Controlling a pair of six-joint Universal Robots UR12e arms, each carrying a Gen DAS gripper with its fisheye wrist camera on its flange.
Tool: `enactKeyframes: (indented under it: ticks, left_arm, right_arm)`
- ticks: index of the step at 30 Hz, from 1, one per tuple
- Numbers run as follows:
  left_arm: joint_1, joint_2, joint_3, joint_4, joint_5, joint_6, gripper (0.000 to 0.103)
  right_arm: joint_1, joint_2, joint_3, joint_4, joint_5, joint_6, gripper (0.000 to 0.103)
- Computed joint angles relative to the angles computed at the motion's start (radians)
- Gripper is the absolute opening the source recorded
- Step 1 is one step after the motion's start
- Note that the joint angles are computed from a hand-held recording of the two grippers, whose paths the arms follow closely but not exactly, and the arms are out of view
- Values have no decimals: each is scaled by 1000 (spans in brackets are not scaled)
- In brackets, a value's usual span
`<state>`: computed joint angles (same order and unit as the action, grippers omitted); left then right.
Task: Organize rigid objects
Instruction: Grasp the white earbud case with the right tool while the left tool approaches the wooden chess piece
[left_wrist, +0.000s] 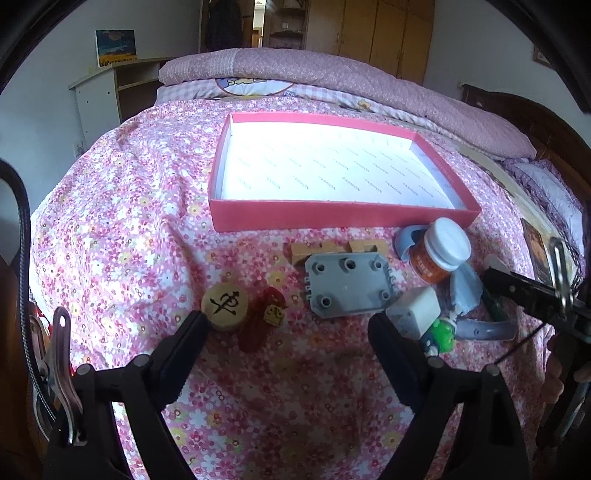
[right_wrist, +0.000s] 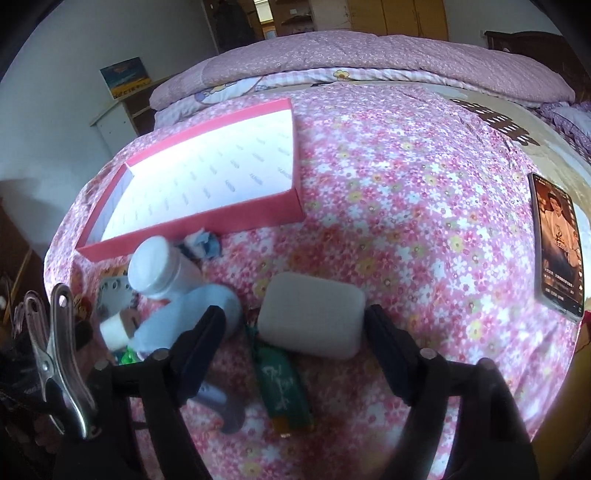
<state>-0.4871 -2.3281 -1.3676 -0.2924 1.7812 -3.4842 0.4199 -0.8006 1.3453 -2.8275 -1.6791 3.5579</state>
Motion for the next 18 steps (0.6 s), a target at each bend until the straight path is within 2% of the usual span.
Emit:
enactKeyframes:
  ticks: [3,5,6,14,18]
  left_arm:
    - [-2,1,-2,1,22,15,92]
    - [-1,2,-4,7,37,23,92]
    - [-1,2,-4,10,45,24,92]
    - [15,11,-19,20,54,4,92]
    - [19,14,-23,11,69,-10,92]
  right_arm:
    - [-2,4,0,-5,-5,34,71]
    - [-1,5,2,-10,-17,39,64]
    - [1,6,1,-9,-29,31,58]
    - [-1,0,19,-45,-2,33,58]
    - [9,-6,30,-78,-15,7,58]
